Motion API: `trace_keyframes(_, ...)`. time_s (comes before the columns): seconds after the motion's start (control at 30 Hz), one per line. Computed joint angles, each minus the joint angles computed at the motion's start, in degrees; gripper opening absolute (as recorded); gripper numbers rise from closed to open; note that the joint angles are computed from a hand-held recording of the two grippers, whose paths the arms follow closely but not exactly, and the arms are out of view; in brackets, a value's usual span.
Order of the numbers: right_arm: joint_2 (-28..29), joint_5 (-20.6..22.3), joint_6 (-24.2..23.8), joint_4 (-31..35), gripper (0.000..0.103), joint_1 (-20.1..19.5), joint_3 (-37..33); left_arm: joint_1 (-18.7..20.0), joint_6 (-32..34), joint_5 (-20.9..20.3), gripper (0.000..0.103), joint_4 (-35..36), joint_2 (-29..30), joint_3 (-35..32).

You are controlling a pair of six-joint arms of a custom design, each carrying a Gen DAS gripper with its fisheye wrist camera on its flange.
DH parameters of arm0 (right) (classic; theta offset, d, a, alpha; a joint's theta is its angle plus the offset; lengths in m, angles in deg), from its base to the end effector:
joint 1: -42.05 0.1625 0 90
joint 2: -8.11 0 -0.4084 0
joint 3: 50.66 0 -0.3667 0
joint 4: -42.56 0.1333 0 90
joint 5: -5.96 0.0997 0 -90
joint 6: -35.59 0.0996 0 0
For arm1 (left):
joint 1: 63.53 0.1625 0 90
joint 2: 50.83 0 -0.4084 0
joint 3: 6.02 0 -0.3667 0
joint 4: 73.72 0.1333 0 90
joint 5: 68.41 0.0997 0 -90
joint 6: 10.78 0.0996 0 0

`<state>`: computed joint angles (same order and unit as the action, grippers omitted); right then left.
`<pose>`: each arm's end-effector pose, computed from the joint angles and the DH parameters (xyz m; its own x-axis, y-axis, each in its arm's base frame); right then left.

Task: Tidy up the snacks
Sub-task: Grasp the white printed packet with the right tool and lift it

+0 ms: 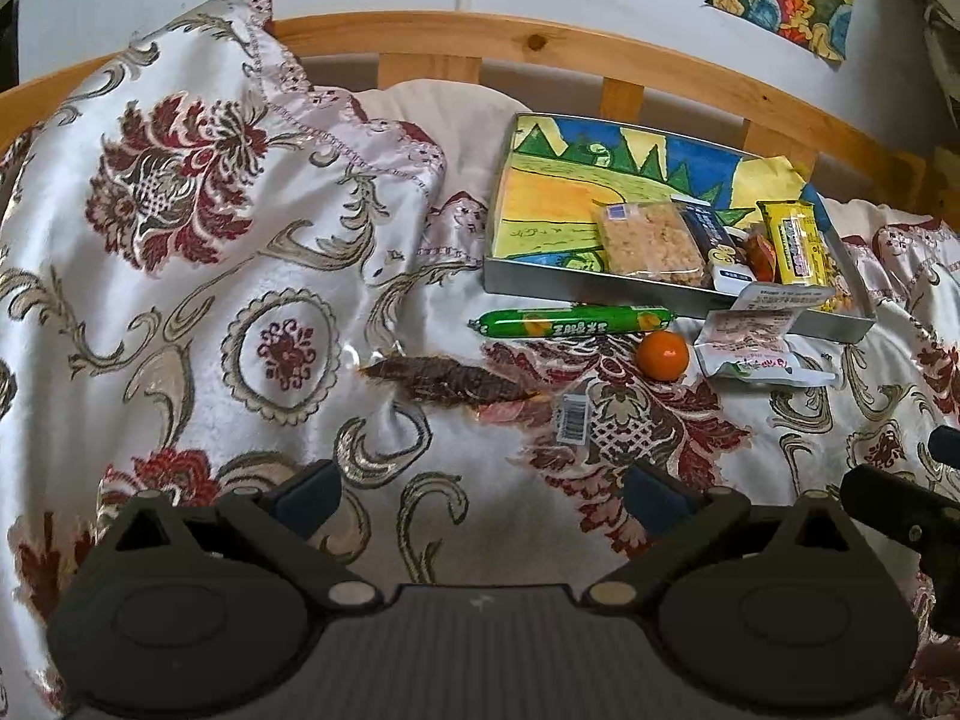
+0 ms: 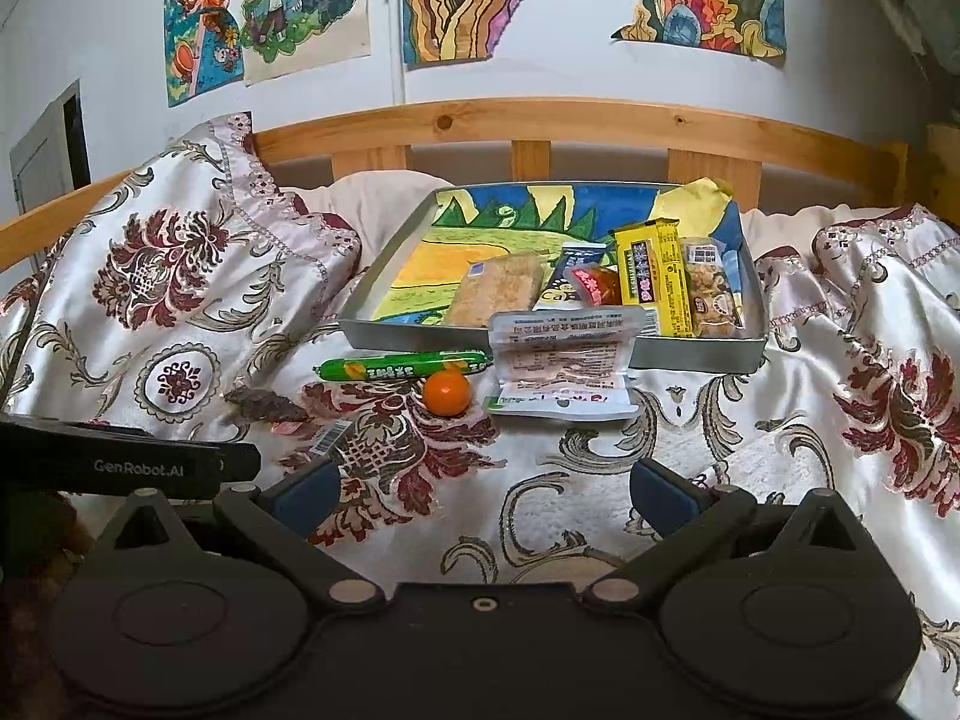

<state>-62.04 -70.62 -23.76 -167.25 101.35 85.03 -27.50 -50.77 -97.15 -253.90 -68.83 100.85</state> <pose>-0.0837 -0.4473 0.2372 -0.7319 -0.2614 0.6293 -0.6503 0.5438 -0.5304 -0.2717 -0.4704 -0.1235 -0.7487 -0.0890 -0.6569 0.4273 0.6929 -0.5809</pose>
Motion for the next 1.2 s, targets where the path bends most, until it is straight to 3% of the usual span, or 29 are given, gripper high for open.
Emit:
trace_keyframes(0.47,4.0,-1.0,-2.1,0.9,0.102,2.0,-7.1,1.7,7.8,1.4,0.102,-0.1,0.8,-3.9)
trace_keyframes(0.97,8.5,-2.6,-0.1,4.4,0.102,2.1,-17.2,4.2,8.7,1.7,0.102,4.9,1.2,-6.9)
trace_keyframes(1.2,9.2,-3.4,-2.6,5.1,0.102,2.1,-17.7,4.9,10.8,2.0,0.102,6.2,1.1,-7.8)
